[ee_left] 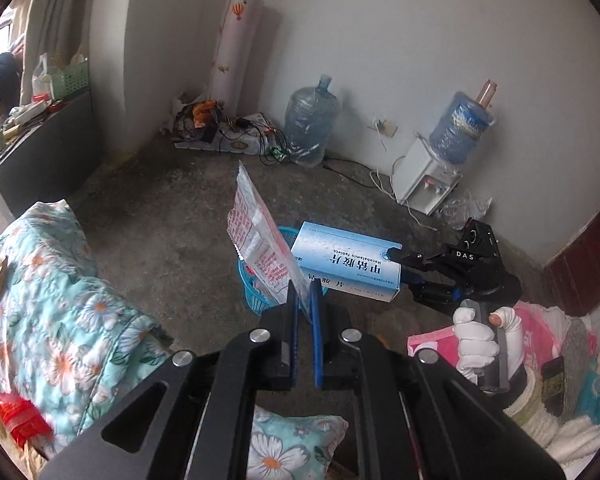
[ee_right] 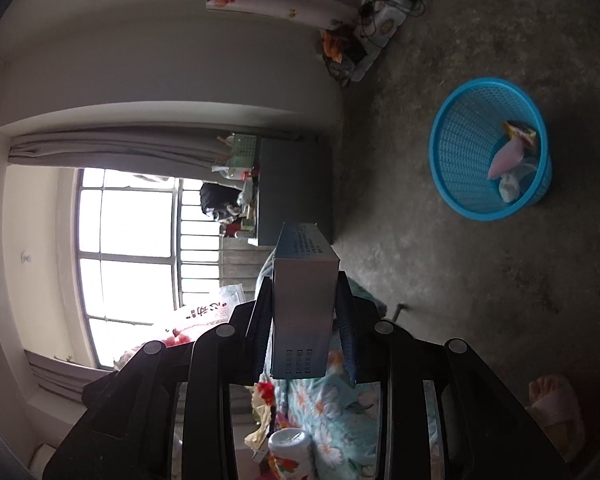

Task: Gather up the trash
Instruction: 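Carry the bag and box off the bed toward the blue wastebasket, then open both tools over the wastebasket to drop bag and box, then move both tools back to the bed toward the tan cloth and red packet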

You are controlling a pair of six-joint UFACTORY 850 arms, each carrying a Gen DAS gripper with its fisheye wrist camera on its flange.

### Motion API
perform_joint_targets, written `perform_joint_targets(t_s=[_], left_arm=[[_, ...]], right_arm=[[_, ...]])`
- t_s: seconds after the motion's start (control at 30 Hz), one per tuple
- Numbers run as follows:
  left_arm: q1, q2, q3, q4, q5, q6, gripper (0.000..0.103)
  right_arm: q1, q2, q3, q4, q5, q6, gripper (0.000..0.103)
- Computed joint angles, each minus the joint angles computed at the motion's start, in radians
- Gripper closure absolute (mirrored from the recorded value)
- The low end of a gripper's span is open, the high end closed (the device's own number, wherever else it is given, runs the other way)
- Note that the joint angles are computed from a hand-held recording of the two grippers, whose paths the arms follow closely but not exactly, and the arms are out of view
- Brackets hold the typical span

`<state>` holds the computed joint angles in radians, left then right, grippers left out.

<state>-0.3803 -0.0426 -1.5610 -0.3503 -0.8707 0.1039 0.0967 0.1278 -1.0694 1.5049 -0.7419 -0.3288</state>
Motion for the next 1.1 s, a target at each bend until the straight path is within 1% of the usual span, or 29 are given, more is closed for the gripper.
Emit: perform_joint_targets(t_s=[0.17,0.23,0.4,0.47,0.5,0.53,0.57,0.6,0.63,0.7,0.77,0.93,1.1], left_arm=[[-0.051,-0.215,-0.153,0.006,-0.066,-0.009,0.098],[-0.068,-0.300,-0.222,0.014,-0.096,-0.018,0.098],[-0.102,-0.479,-0.396,0.056,-0.120,-0.028,0.098],[-0.116,-0.549,-0.474,0.093,-0.123,-0.045,0.097],[-0.124,-0.593,-0.523,0.118,-0.143,-0.056,0.093],[-0.130,-0.646,-0.586,0.153,-0.187,-0.076,0.088],[-0.139,-0.686,-0.626,0.208,-0.212,-0.119,0.074],[-0.148,-0.707,-0.641,0.261,-0.213,-0.157,0.064],[-0.152,-0.713,-0.635,0.292,-0.200,-0.171,0.064],[-0.153,-0.703,-0.599,0.312,-0.172,-0.185,0.063],[-0.141,-0.672,-0.544,0.284,-0.142,-0.183,0.060],[-0.126,-0.558,-0.405,0.284,-0.065,-0.157,0.056],[-0.084,-0.409,-0.279,0.208,-0.002,-0.101,0.047]], right_arm=[[-0.016,-0.033,0.027,-0.070,0.108,0.063,0.075],[-0.032,-0.052,0.038,-0.076,0.121,0.071,0.075],[-0.033,-0.120,0.012,-0.135,0.196,0.129,0.075],[-0.041,-0.154,-0.008,-0.149,0.226,0.136,0.073],[-0.041,-0.174,-0.017,-0.148,0.244,0.139,0.069],[-0.041,-0.199,-0.023,-0.120,0.251,0.129,0.055],[-0.049,-0.229,-0.026,-0.050,0.225,0.080,0.046],[-0.059,-0.262,-0.032,-0.003,0.192,0.057,0.044],[-0.062,-0.283,-0.029,0.001,0.181,0.075,0.044],[-0.064,-0.304,-0.017,-0.063,0.184,0.180,0.044],[-0.066,-0.290,0.028,-0.012,0.183,0.157,0.044],[-0.056,-0.217,0.098,-0.015,0.205,0.122,0.044],[-0.007,-0.167,0.070,-0.106,0.276,0.140,0.044]])
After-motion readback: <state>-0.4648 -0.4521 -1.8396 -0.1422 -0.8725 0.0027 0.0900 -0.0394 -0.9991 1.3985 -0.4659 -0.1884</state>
